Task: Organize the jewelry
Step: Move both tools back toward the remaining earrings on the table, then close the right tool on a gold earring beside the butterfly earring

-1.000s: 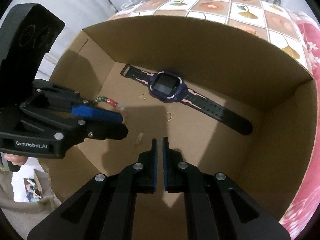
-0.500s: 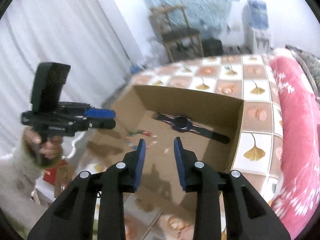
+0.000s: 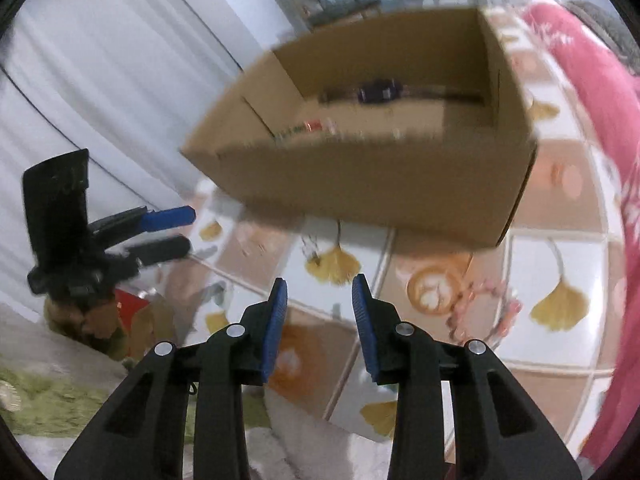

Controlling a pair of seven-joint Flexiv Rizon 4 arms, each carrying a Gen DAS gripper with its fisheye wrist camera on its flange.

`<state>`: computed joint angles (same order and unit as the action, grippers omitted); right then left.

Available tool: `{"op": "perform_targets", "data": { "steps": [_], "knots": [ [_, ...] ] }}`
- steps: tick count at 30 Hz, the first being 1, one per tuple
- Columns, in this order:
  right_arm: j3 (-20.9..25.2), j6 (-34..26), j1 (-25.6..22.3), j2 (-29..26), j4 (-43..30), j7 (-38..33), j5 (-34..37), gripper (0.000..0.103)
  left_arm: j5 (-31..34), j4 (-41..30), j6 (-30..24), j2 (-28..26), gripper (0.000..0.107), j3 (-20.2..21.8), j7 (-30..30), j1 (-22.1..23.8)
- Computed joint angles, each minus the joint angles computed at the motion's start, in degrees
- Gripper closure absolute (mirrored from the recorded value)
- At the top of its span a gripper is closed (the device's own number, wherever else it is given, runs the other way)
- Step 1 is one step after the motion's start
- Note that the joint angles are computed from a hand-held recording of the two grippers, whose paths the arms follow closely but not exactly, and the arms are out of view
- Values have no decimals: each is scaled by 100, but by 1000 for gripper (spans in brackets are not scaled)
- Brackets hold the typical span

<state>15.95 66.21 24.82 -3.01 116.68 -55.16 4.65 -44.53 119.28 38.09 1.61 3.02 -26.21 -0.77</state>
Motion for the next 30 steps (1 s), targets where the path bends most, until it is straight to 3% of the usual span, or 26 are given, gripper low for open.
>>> {"op": "perform_targets", "data": {
  "steps": [2, 6, 13, 19, 22, 30],
  "knots": [
    [-30, 14, 59, -100, 34, 165, -346, 70, 22, 196, 285, 15, 50, -52, 211, -95],
    [-129, -64, 173, -350, 1, 451, -1216, 75, -119, 349, 403, -25, 65, -151, 594, -258],
    [-186, -222, 200, -594, -93, 417, -1736, 84, -202, 361, 653, -119, 84, -245, 961, -438],
    [-186, -240, 162, -628, -87, 421, -1774, 89, -141, 300, 707, -253, 88, -266, 966, -421],
    [-117, -290, 129, -681, -136, 256, -1556, 98, -44, 226, 688, -336, 88, -285, 935, -393],
    [-138, -235, 184, -628, -52, 401, -1646, 102, 9, 252, 912, -401, 88, -375, 961, -468]
  ]
}}
